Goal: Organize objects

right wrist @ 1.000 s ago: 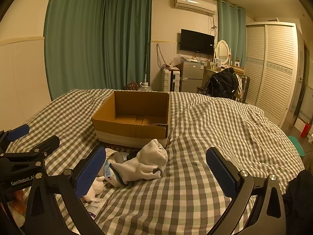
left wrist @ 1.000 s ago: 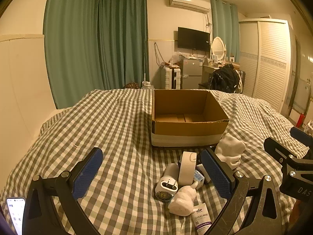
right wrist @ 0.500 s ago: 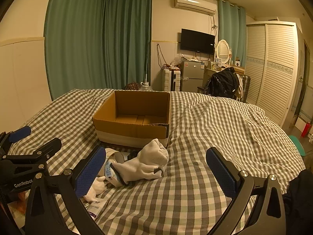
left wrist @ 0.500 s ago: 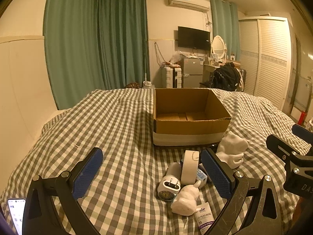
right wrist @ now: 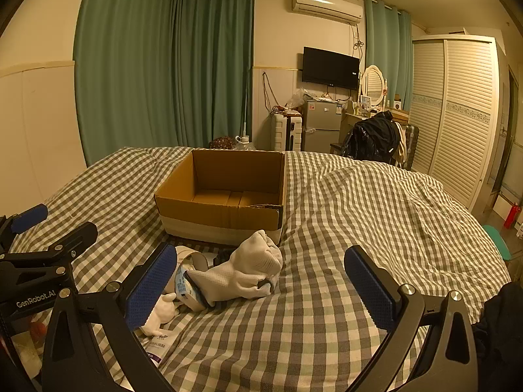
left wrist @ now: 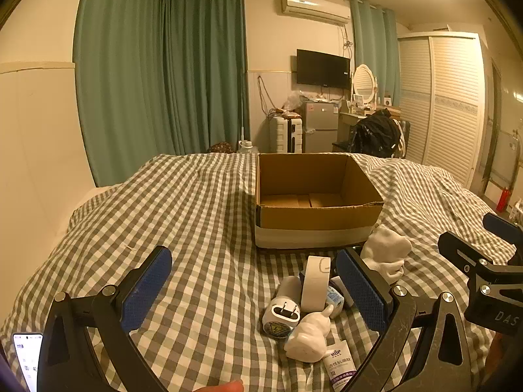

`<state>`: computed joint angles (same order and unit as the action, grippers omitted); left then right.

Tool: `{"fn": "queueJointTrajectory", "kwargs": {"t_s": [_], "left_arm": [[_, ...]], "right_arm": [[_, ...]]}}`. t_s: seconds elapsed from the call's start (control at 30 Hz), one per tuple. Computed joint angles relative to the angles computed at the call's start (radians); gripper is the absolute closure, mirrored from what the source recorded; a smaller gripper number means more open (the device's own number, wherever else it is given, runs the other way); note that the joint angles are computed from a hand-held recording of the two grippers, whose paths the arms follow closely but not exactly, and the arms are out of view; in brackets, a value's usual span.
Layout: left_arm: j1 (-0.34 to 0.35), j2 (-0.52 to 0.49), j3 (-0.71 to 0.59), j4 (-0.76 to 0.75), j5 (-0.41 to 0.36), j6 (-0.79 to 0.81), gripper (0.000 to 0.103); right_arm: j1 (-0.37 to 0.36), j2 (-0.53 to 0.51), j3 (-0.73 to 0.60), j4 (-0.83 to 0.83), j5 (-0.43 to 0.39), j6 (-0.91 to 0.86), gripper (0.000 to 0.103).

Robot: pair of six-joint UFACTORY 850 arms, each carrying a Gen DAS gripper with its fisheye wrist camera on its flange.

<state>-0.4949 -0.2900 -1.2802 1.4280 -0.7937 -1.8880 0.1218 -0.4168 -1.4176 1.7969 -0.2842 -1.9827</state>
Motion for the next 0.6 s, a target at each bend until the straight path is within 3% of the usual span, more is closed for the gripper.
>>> {"fn": "queueJointTrajectory", "kwargs": {"t_s": [0.4, 0.6], "left_arm": [[-0.001, 0.013, 0.018, 0.033, 0.025, -0.061, 0.0], [0.006, -0.017, -0.017, -0.066, 0.061, 0.065, 0.0]], "right_arm": [[-0.002, 0.003, 0.001, -0.006, -0.002, 0.006, 0.0], [-0.001, 0.002, 0.001, -0.003, -0.002, 0.004, 0.0]]}}
